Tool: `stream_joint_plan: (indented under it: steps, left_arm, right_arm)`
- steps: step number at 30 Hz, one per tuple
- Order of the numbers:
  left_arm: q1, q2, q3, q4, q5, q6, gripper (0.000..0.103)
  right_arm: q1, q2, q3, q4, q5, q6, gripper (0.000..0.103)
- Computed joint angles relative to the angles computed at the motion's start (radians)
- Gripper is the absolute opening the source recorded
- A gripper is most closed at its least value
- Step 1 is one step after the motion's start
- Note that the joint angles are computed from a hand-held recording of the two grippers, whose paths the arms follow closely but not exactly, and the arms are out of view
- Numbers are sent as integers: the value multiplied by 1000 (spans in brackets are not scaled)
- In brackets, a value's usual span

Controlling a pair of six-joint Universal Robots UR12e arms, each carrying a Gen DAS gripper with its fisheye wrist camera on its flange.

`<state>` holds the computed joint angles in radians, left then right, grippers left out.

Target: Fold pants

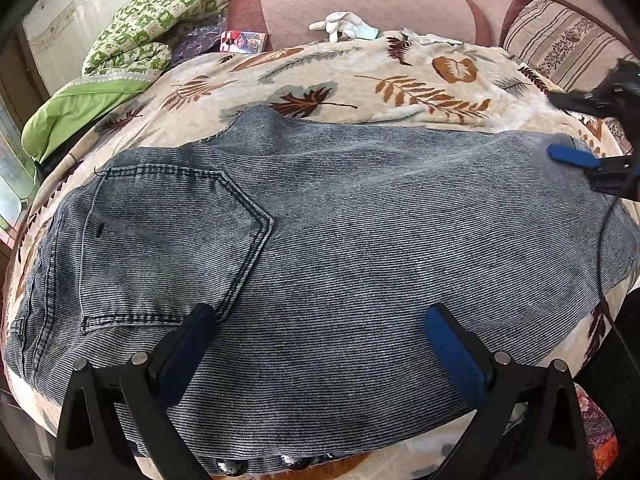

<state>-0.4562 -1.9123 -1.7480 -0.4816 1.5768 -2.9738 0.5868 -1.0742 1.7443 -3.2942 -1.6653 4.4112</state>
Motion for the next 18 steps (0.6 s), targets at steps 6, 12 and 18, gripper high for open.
stream_joint_plan:
  steps: [6,12,18]
  left_arm:
    - [8,8,6,-27,-17,9,103]
    - [13,11,12,76,4,2,103]
    - [4,-12,55,-1,38,-8,103]
  right_arm:
    - [-13,-3,-26,170,-47,21,63]
    - [33,-9,-62,171,-212,-123,64]
    - [30,40,-127,157,-59,-200,64]
